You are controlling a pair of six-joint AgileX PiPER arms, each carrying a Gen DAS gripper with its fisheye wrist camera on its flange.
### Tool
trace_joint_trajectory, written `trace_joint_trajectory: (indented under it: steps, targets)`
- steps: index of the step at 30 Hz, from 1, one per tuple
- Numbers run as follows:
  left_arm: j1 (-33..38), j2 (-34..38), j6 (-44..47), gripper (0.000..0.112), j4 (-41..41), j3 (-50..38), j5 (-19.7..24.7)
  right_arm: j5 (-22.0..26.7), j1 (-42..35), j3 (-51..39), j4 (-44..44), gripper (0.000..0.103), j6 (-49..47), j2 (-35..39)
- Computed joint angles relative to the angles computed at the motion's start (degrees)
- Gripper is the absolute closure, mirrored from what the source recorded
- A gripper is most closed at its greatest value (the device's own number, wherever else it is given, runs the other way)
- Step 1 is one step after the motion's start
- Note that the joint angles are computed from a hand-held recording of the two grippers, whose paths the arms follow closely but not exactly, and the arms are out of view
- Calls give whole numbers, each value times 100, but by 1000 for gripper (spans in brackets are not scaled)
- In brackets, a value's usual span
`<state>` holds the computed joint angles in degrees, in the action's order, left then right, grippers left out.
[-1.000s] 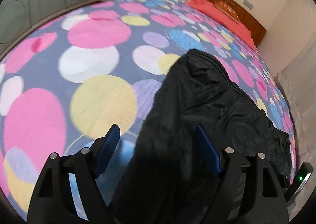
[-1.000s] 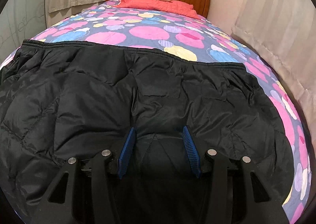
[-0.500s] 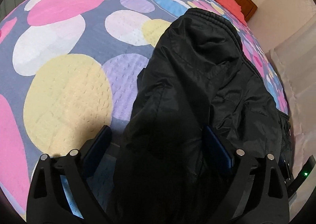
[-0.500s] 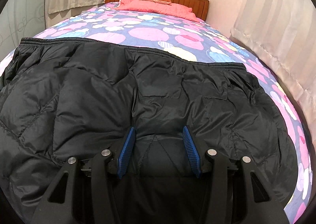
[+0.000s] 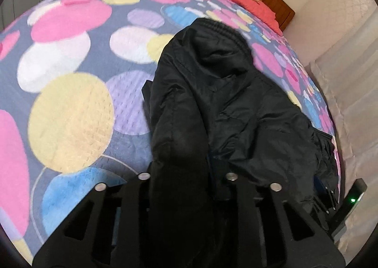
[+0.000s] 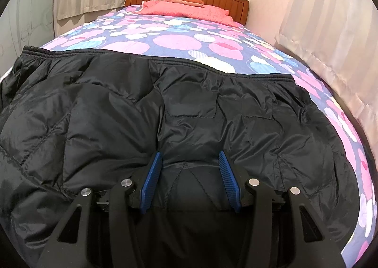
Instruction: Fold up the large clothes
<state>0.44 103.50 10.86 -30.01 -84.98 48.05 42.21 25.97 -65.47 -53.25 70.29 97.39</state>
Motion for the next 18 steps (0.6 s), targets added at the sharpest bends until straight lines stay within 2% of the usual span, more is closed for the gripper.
trace_joint_trajectory:
  steps: [5, 9, 14, 18]
  targets:
    - [-260, -460, -118, 91, -24, -202, 245, -187, -117, 73, 5, 50, 28, -49]
    - [-728, -796, -465, 92, 84, -483, 459, -366, -291, 109, 373, 47, -327, -251]
    - [-1753, -863, -1259, 92, 763, -1173, 618, -656, -576, 697, 479, 36, -312, -1049]
    - [-2613, -669, -1894, 92, 1448, -1690, 643, -790, -999, 1188, 681, 36, -654, -1749]
